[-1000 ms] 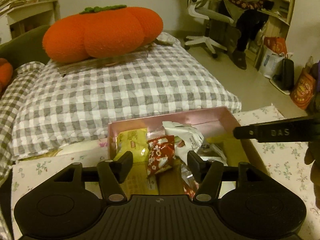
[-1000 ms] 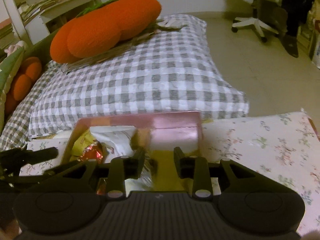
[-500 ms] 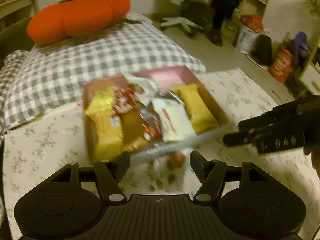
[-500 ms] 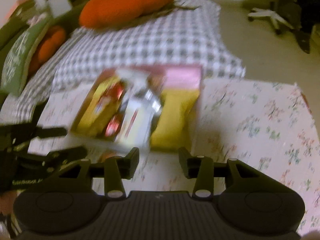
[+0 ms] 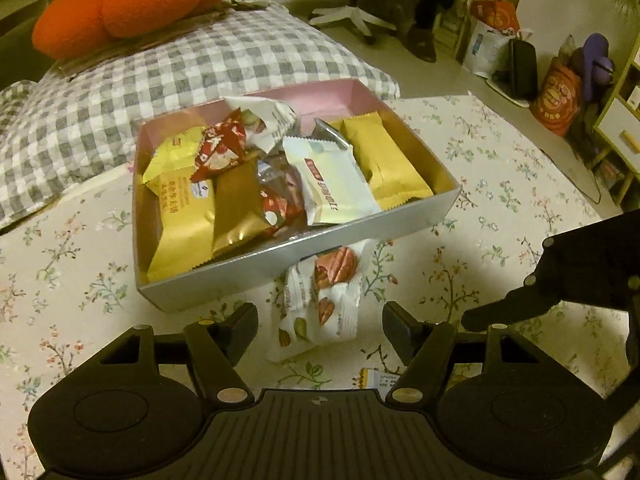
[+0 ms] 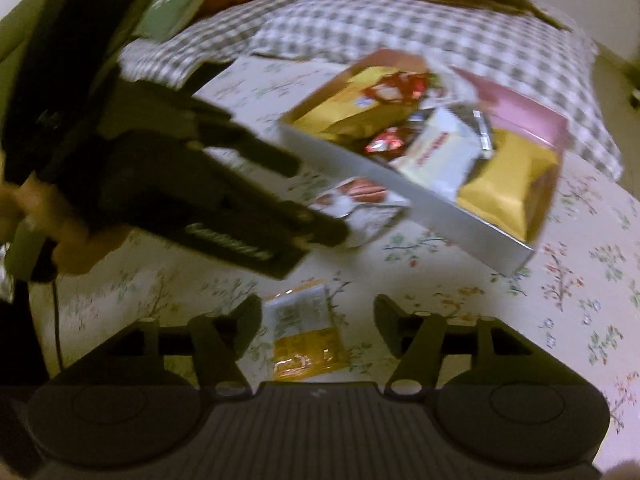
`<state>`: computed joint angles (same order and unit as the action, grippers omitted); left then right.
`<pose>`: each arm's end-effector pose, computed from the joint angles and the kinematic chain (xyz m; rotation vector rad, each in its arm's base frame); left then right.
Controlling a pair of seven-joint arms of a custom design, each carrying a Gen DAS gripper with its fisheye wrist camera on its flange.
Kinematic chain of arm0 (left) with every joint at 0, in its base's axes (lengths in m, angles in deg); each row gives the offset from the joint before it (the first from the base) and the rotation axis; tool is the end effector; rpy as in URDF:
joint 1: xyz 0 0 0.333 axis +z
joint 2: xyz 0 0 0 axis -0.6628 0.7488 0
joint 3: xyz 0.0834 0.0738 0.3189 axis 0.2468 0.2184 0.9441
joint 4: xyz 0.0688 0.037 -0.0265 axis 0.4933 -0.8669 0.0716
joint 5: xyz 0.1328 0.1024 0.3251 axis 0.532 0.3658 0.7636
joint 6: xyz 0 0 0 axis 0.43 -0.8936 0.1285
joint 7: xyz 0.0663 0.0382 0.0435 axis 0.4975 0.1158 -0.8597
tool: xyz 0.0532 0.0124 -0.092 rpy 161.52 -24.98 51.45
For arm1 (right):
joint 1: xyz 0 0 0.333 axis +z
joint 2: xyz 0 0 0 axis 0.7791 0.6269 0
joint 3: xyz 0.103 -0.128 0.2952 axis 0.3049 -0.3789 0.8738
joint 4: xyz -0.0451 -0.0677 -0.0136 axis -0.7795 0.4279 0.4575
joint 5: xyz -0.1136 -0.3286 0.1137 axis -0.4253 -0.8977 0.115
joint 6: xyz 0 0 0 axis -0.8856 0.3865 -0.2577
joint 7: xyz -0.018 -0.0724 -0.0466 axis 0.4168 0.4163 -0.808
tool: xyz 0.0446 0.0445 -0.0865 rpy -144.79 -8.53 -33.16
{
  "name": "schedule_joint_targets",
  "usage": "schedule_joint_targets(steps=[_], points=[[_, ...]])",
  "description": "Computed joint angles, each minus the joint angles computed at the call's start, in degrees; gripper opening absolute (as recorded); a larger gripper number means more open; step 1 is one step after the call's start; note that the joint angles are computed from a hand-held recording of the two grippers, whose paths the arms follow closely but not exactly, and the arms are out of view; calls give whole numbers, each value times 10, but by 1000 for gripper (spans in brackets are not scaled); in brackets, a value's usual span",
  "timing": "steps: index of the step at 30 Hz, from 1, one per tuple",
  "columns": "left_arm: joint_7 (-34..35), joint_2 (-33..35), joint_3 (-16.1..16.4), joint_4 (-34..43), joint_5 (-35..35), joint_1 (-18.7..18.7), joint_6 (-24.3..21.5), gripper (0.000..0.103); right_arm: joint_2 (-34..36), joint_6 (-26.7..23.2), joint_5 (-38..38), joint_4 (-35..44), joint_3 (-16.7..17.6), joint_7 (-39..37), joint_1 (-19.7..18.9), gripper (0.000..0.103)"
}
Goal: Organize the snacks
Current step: 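Move both grippers back over the last snacks on the bed, then grasp the white nut packet with the left gripper while the right grasps the yellow-white barcode packet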
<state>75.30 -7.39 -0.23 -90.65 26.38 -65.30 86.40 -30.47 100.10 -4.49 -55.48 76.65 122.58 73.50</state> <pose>0.4971 -0.3737 0.4754 -1.6172 2.2311 -0.7433 0.4730 0.2445 0.4641 -2.3605 0.9634 -0.0809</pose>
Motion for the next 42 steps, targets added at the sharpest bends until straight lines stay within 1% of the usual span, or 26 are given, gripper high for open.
schedule_joint_targets(steps=[7,14,18,20,25,26,28,30,31,35,37,42], points=[[-9,21,7,16,24,-13,-5,73,-2,8,-31,-20,8,-13,11,66],[-14,37,14,27,48,-22,-11,73,5,44,-100,-41,18,8,25,66],[-17,42,19,29,55,-23,-6,73,11,50,-120,-43,18,23,25,61],[-20,43,22,29,62,-25,-3,73,13,59,-120,-45,19,24,26,60],[-19,45,23,30,70,-26,2,67,9,65,-112,-51,20,21,27,52],[-18,46,22,29,70,-26,2,64,9,64,-111,-50,20,19,28,52],[-20,47,24,30,74,-27,4,58,8,66,-118,-52,20,23,29,45],[-21,48,25,31,75,-28,3,48,16,63,-125,-43,21,27,29,40],[-22,48,26,31,78,-29,2,46,17,63,-124,-43,22,26,29,40],[-14,46,24,25,73,-24,9,43,23,59,-123,-35,23,26,27,38],[-12,44,23,25,72,-24,8,42,23,49,-118,-30,23,23,25,36],[3,39,15,22,50,-18,8,39,15,29,-112,-27,19,12,20,35]])
